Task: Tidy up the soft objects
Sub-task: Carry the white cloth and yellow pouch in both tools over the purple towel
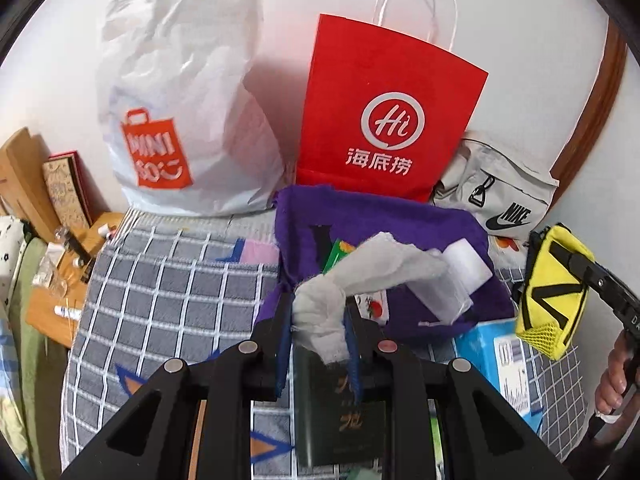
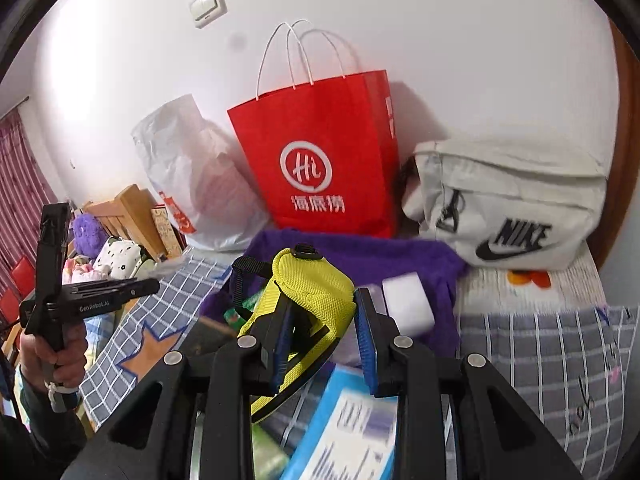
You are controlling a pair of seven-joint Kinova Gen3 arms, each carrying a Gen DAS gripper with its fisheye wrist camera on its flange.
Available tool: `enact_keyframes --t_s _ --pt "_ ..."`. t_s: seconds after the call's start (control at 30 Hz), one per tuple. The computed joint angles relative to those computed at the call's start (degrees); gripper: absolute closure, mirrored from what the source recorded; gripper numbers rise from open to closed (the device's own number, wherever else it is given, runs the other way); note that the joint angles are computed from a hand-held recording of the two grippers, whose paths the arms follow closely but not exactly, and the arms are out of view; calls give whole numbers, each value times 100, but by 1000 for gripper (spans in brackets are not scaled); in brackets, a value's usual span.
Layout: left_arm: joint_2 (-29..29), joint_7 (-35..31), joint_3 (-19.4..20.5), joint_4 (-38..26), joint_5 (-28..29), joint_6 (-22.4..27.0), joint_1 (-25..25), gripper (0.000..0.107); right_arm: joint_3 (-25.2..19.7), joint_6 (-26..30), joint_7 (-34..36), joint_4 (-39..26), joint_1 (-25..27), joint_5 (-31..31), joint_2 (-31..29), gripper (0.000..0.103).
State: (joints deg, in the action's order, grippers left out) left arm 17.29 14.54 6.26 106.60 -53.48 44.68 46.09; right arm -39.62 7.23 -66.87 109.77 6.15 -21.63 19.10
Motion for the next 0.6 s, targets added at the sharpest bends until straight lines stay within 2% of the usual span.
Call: enact_keyframes --t_s 0.17,0.33,0.43,0.53,0.6 --pt "212 -573 -76 -371 184 -33 -249 85 944 216 -274 -539 -911 288 222 73" --pt "380 -852 -296 -629 279 -293 -389 85 1505 447 -412 -1151 -1464 518 524 73" --pt "580 -1099 -420 -853 385 -382 -452 85 1438 473 -336 -1383 -1428 535 749 73" --pt "853 -1538 -497 -1128 669 -442 -591 85 1612 415 -407 -1492 -1587 625 956 73" --pt "998 -1786 -571 -1246 886 -542 -679 85 1483 435 -339 -1579 -1459 673 1180 73"
